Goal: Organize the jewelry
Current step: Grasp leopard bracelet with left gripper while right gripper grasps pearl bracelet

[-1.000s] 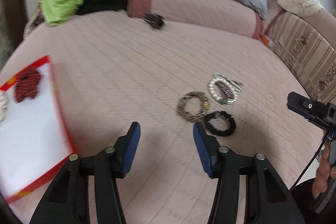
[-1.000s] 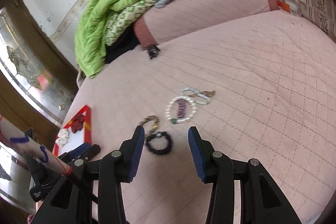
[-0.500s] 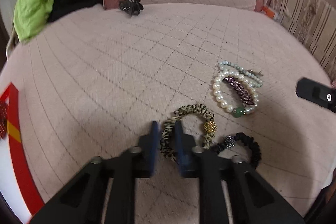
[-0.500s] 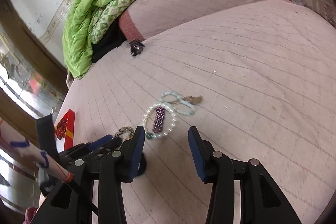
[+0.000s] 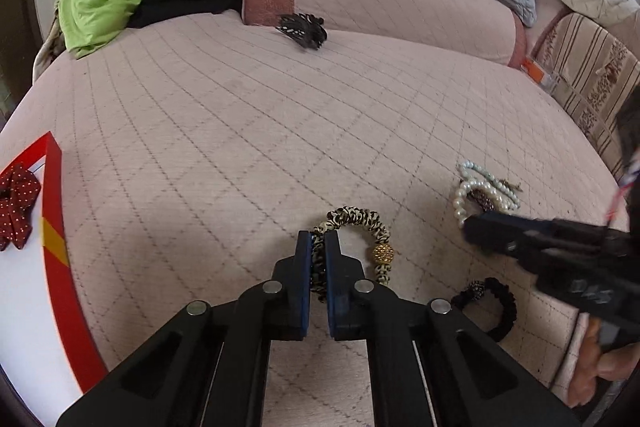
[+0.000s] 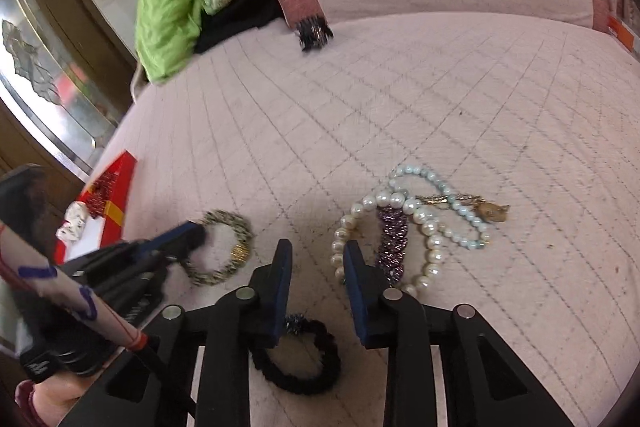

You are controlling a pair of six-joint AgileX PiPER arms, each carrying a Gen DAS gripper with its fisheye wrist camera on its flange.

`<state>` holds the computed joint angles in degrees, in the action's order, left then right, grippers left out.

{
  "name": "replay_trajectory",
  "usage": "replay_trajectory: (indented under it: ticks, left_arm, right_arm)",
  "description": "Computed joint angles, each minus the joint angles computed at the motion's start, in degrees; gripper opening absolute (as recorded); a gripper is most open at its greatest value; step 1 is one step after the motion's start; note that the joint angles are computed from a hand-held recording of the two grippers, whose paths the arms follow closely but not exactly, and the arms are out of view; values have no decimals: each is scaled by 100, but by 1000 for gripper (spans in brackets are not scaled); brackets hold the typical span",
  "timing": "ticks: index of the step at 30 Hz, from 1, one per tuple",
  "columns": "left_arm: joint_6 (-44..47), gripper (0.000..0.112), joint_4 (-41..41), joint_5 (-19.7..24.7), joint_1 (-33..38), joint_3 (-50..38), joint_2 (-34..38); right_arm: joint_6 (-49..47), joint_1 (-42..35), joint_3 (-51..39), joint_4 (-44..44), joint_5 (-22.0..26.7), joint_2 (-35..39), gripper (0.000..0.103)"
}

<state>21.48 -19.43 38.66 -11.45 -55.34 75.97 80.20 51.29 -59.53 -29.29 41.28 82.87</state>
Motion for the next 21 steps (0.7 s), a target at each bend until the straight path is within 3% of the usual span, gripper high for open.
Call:
replay_trajectory:
  ticks: [6, 8, 11, 15, 21]
  left_arm:
    - [237, 6, -150, 33, 150, -44, -44]
    - [274, 6, -153, 25, 163, -47, -68]
    - [336, 6, -222, 29, 200, -60, -131]
    - [556, 6, -470, 51, 277, -86, -260]
    - [897, 6, -781, 45, 464, -48, -477]
  right_arm:
    - [-580, -64, -592, 184, 578, 610, 22]
    - [-693, 10, -810, 69, 878, 789, 13]
    - [-831, 22, -896, 59, 962, 844, 10]
    - [-425, -31, -483, -31, 376, 392, 10]
    - [1197, 385, 53, -1523, 31, -577, 10]
